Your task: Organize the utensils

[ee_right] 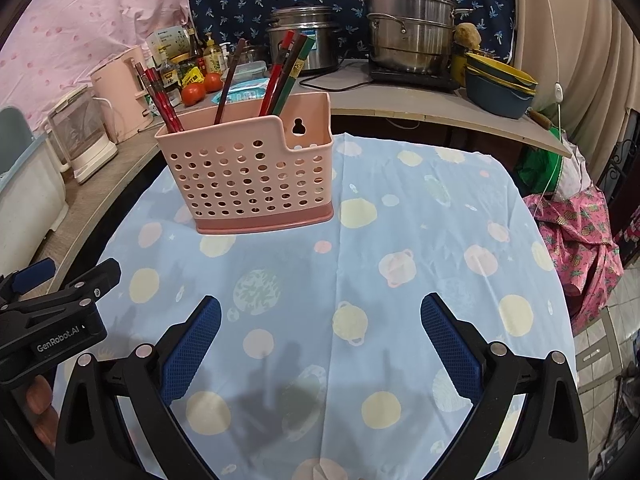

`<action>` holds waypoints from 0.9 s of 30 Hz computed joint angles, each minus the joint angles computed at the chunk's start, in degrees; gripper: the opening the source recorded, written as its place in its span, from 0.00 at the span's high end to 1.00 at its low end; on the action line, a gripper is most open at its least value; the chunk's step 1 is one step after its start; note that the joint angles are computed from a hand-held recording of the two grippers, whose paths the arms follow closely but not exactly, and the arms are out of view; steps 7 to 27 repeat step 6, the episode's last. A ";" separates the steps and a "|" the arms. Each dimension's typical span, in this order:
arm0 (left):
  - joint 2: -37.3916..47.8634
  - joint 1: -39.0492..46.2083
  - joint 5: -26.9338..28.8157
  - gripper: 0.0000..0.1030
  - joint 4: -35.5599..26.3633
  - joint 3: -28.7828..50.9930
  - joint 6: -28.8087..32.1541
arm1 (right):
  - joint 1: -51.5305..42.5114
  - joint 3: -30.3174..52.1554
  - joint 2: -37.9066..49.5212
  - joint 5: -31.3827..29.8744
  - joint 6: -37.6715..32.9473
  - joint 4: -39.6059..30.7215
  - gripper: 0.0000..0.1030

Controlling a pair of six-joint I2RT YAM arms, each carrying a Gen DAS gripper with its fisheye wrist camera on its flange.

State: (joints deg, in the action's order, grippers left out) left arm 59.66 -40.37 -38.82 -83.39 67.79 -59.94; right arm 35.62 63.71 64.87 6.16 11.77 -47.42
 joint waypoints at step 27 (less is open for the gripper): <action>-0.41 0.25 -0.45 0.07 0.29 -0.25 0.55 | -0.31 0.32 0.19 0.05 0.16 -0.17 0.06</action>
